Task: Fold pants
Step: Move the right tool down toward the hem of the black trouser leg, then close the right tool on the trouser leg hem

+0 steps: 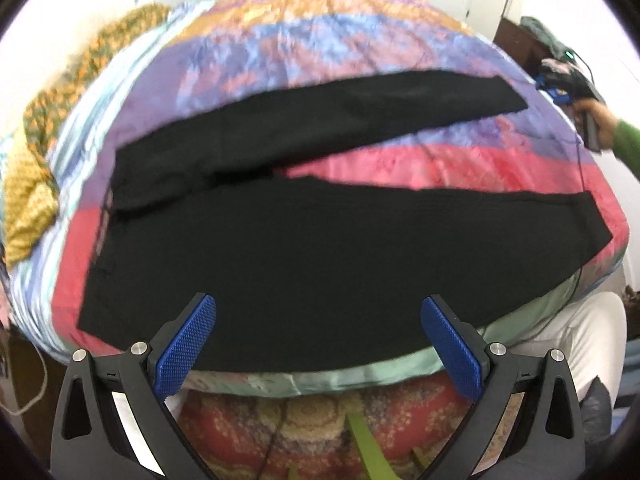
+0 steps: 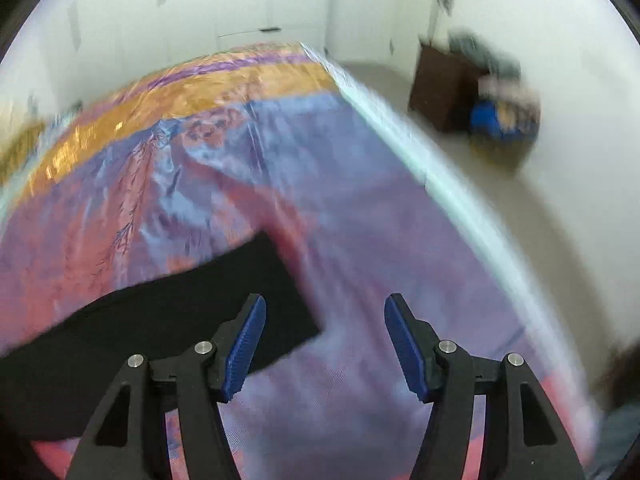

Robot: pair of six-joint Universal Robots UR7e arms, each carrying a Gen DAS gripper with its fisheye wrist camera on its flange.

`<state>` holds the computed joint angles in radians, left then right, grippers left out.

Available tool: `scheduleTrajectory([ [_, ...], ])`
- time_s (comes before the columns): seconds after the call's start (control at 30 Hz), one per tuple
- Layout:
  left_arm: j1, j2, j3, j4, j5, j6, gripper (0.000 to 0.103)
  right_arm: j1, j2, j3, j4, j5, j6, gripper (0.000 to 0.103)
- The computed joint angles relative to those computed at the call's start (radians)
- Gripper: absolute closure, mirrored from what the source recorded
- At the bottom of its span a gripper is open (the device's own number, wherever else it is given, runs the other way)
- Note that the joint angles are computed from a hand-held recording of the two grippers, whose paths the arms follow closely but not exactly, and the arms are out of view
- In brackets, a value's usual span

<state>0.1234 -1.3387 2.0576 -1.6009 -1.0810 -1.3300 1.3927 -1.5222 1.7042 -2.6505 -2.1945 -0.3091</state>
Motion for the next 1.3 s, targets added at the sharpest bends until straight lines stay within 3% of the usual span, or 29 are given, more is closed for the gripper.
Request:
scheduleTrajectory([
  [0.07,0.018,0.002,0.005,-0.020,-0.017,0.001,0.001,-0.093,-0.041,0.039,0.078,0.179,0.101,0.046],
  [0.13,0.021,0.005,0.006,-0.024,-0.018,-0.005,0.001,-0.149,-0.057,0.073,0.071,0.307,0.155,0.058],
  [0.17,0.021,0.010,0.001,-0.013,-0.013,-0.009,0.001,-0.181,-0.056,0.089,0.046,0.385,0.194,0.059],
  [0.27,0.024,0.021,-0.001,0.001,-0.013,-0.018,0.001,-0.219,-0.010,0.086,0.001,0.481,0.271,0.061],
  [0.37,0.036,0.024,0.008,0.002,-0.021,-0.017,0.001,-0.225,0.040,0.073,-0.051,0.511,0.347,0.061],
  [0.43,0.048,0.033,0.014,0.008,-0.031,-0.009,0.001,-0.182,0.055,0.064,-0.074,0.409,0.270,0.087],
  [0.5,0.062,0.031,0.015,0.029,-0.005,0.008,0.001,-0.127,0.089,0.047,-0.107,0.207,0.173,0.087],
  [0.57,0.085,0.015,0.016,0.058,0.063,0.005,0.001,-0.090,0.102,0.048,-0.141,0.088,0.154,0.063],
  [0.6,0.110,0.002,0.014,0.083,0.132,-0.008,0.001,-0.057,0.116,0.059,-0.204,-0.009,0.122,0.040],
  [0.63,0.136,-0.008,0.013,0.100,0.195,-0.024,0.001,-0.033,0.123,0.074,-0.267,-0.065,0.076,0.028],
  [0.7,0.219,-0.023,0.009,0.150,0.371,-0.082,0.001,0.024,0.133,0.121,-0.438,-0.114,-0.077,0.028],
  [0.73,0.260,-0.023,0.004,0.179,0.443,-0.118,0.001,0.048,0.128,0.144,-0.465,-0.097,-0.114,0.028],
  [0.8,0.371,-0.006,-0.016,0.267,0.600,-0.218,0.001,0.081,0.100,0.195,-0.393,0.029,-0.089,0.028],
  [0.87,0.481,0.031,-0.051,0.378,0.670,-0.310,0.001,0.123,0.093,0.226,-0.253,0.157,-0.019,0.028],
  [0.9,0.522,0.039,-0.051,0.377,0.674,-0.299,0.001,0.151,0.106,0.244,-0.200,0.234,0.007,0.028],
  [0.97,0.607,0.031,-0.002,0.248,0.659,-0.184,0.000,0.204,0.149,0.267,-0.123,0.363,0.036,0.028],
  [1.03,0.627,-0.021,0.076,0.038,0.641,-0.086,0.000,0.265,0.222,0.273,-0.024,0.518,0.048,0.028],
  [1.13,0.642,-0.078,0.148,-0.200,0.621,0.044,0.000,0.332,0.345,0.248,0.082,0.656,0.055,0.028],
  [1.2,0.633,-0.071,0.149,-0.178,0.630,0.024,0.000,0.366,0.435,0.201,0.147,0.664,0.067,0.028],
  [1.3,0.623,-0.072,0.165,-0.193,0.642,0.018,0.000,0.359,0.472,0.159,0.138,0.587,0.087,0.028],
])
